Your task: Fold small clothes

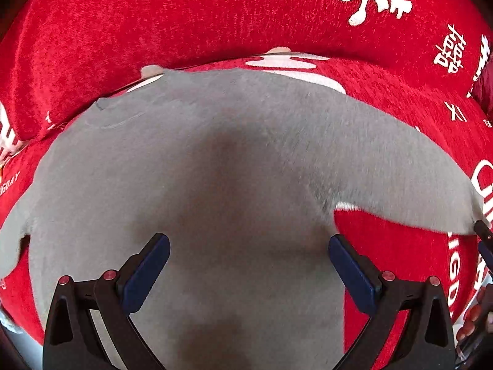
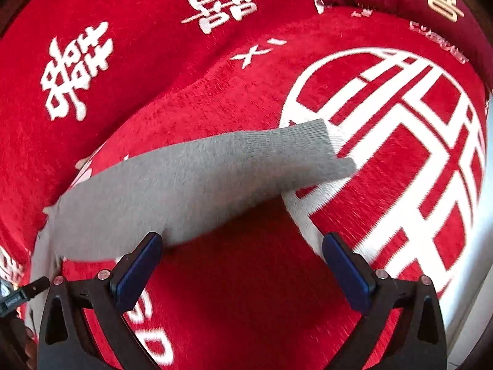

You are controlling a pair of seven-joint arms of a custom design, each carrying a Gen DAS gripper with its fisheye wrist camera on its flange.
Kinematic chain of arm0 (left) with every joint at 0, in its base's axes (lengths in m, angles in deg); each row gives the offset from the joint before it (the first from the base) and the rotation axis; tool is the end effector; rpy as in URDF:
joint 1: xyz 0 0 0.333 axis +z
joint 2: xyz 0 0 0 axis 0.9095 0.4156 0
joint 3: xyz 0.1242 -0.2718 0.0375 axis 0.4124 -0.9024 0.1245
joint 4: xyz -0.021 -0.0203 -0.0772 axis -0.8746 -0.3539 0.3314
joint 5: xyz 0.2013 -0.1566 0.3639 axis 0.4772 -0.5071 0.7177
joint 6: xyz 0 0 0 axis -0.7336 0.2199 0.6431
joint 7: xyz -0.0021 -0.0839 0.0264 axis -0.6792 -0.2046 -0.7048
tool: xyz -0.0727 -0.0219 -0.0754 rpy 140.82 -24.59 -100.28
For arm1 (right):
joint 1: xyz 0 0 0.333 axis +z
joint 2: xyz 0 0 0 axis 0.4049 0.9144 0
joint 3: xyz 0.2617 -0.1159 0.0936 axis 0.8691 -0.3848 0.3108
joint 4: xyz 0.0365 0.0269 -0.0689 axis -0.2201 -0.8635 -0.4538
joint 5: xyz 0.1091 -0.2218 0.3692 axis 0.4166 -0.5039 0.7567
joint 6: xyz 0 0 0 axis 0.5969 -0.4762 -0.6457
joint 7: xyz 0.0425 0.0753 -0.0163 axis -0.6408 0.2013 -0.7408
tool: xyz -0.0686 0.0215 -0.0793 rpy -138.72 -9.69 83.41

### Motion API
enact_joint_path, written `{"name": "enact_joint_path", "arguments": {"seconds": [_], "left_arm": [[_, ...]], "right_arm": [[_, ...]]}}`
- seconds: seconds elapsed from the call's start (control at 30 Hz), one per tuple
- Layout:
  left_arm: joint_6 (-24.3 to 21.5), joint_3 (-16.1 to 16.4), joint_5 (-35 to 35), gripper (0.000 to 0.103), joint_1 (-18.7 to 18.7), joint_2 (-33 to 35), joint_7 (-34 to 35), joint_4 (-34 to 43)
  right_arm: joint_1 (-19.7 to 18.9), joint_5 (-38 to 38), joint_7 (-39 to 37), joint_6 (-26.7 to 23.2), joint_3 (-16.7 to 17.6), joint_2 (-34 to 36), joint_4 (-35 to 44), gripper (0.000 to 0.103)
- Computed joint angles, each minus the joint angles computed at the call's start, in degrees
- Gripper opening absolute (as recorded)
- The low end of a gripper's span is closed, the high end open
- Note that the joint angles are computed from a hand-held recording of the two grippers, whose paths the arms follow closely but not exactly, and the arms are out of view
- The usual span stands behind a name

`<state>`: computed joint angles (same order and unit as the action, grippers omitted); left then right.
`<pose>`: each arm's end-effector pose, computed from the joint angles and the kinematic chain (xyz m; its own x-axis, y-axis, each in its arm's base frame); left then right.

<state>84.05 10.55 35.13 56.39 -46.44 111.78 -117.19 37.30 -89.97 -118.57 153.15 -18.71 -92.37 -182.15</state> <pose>0.7635 -0.2219 0.3678 -0.7213 -0.6924 -0.0164 -0.6540 0.6888 -0.3128 0.4504 0.1767 0.3754 -0.9164 -0.2943 -0.2713 -0.1517 0.8825 -0.4451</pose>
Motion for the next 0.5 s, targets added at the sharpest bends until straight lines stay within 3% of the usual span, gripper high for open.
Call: {"name": "enact_joint_path", "arguments": {"seconds": [0.27,0.5], "left_arm": [[-3.5,0.9,2.2,0.103,-2.8,8.0,-4.5,11.2],[-8.4,1.0,2.6,0.103,-4.0,16.5,-7.8,24.2]], "right_arm": [[-2.6,-2.4,-3.2,2.1,-2.0,3.1,2.2,0.101],[-3.1,-1.9,-7.1,2.2,-3.2,5.2,4.6,0.071]]}}
